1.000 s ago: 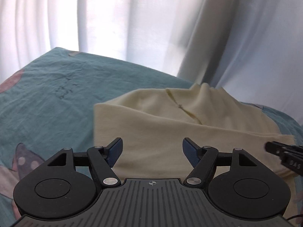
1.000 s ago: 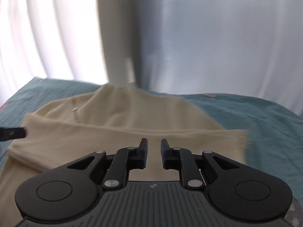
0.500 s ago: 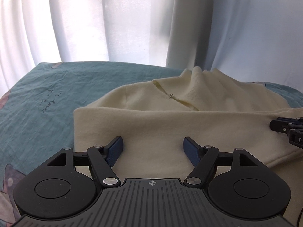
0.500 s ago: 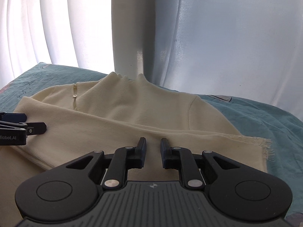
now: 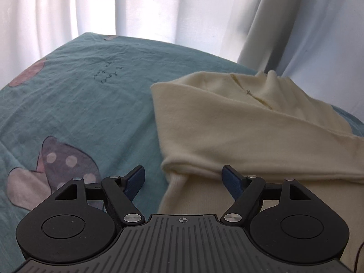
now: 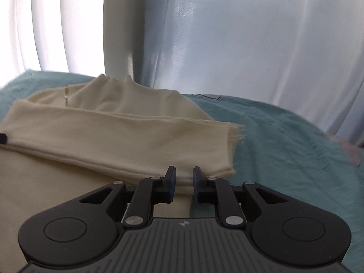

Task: Fold small clothes
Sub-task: 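Move both tools to the hem of the folded dress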

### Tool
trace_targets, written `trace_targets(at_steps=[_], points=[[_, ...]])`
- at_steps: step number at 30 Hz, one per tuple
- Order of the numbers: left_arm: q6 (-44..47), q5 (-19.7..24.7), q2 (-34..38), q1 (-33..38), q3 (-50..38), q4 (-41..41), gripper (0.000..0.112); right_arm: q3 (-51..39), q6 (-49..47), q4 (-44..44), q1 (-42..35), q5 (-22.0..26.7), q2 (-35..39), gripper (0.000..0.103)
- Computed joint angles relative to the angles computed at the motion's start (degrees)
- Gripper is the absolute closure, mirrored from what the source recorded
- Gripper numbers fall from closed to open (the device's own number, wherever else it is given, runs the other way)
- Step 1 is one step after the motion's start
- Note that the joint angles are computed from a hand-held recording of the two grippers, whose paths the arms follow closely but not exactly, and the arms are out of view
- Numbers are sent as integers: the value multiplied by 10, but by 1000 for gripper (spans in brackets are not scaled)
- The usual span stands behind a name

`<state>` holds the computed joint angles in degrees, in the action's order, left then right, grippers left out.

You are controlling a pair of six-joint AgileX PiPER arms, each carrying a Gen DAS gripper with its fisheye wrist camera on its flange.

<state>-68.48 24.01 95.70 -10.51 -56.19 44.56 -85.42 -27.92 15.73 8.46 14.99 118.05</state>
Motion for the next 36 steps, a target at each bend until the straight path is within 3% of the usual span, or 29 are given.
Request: trace_targets(at_steps=[3, 4, 8, 10, 11, 17, 22, 24, 27, 31, 33, 36], points=[[2, 15, -46, -25, 51, -2, 32, 39, -92, 119, -20, 17, -34, 82], [10, 15, -71, -31, 76, -13, 31, 49, -138, 176, -36, 50, -52, 80], [5, 50, -167, -80, 164, -30, 30, 108, -328, 396, -132, 277, -107, 61], [-7, 83, -221, -115, 203, -46, 29, 157, -387, 425, -182, 377, -137, 56], [-11, 100, -247, -131, 219, -57, 29, 186, -396, 414, -197, 398, -160, 55], [17, 212, -375, -211, 267, -145, 28, 311, -372, 338, -297, 446, -270, 55], [57, 263, -446, -249, 284, -195, 28, 351, -392, 248, -351, 468, -344, 55], [47, 279, -452, -273, 286, -192, 28, 368, -397, 215, -357, 434, -378, 54], [60, 277, -467, -270, 288, -212, 29, 410, -330, 147, -314, 292, -435, 54], [73, 270, -490, -259, 295, -232, 29, 439, -290, 167, -301, 199, -455, 54], [89, 266, -502, -245, 299, -246, 30, 430, -329, 238, -323, 227, -433, 54], [127, 269, -521, -215, 297, -282, 35, 384, -342, 286, -358, 357, -367, 56]])
